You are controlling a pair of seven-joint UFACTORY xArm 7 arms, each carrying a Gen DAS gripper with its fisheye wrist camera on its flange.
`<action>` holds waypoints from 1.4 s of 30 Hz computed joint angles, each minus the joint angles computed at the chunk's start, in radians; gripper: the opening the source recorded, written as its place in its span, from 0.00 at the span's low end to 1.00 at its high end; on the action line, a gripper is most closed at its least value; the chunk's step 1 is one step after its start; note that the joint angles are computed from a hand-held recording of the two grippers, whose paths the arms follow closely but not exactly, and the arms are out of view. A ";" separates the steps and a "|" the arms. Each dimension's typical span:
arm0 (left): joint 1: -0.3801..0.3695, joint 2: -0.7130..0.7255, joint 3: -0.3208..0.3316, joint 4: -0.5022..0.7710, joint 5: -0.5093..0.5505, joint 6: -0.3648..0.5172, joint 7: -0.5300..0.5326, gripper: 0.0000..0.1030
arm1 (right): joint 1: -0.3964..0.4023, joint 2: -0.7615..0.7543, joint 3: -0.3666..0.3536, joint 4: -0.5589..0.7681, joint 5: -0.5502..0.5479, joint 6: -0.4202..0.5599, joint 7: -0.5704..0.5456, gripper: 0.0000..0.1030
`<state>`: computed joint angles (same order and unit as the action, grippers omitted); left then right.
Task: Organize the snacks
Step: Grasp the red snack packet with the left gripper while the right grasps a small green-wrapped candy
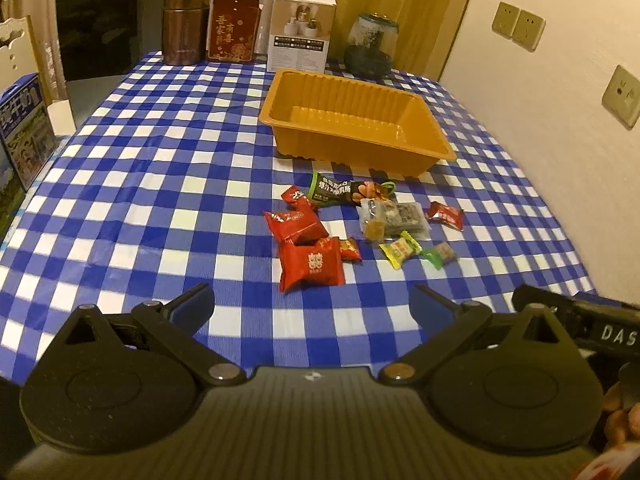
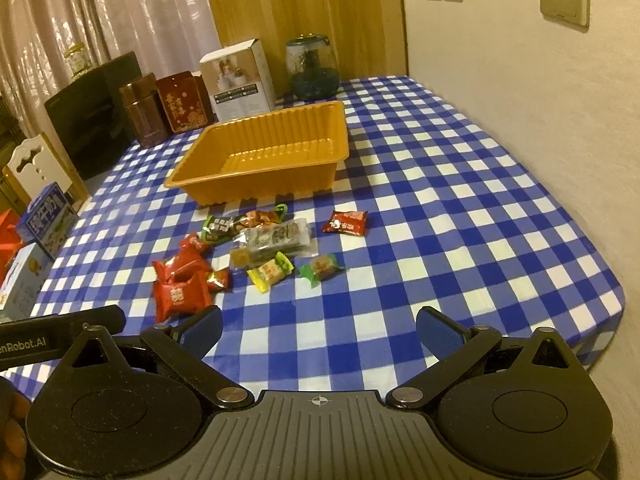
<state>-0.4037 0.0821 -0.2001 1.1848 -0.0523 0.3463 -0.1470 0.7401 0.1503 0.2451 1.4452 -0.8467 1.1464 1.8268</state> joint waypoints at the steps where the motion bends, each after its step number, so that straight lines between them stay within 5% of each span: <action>1: -0.001 0.017 0.002 0.008 0.013 -0.009 0.004 1.00 | -0.004 0.001 -0.003 -0.007 -0.003 -0.011 0.002 0.99; 13: 0.082 0.247 -0.081 0.167 -0.187 -0.043 0.325 0.86 | -0.071 0.045 -0.055 -0.080 -0.029 -0.184 -0.051 0.97; 23: 0.101 0.361 -0.107 0.276 -0.260 0.004 0.409 0.64 | -0.106 0.072 -0.095 -0.111 -0.034 -0.294 -0.067 0.89; 28: 0.126 0.359 -0.134 0.271 -0.320 0.018 0.459 0.34 | -0.109 0.080 -0.099 -0.119 -0.022 -0.303 -0.070 0.89; 42: 0.150 0.302 -0.158 0.211 -0.465 -0.001 0.606 0.17 | -0.103 0.099 -0.113 -0.097 -0.056 -0.324 -0.104 0.89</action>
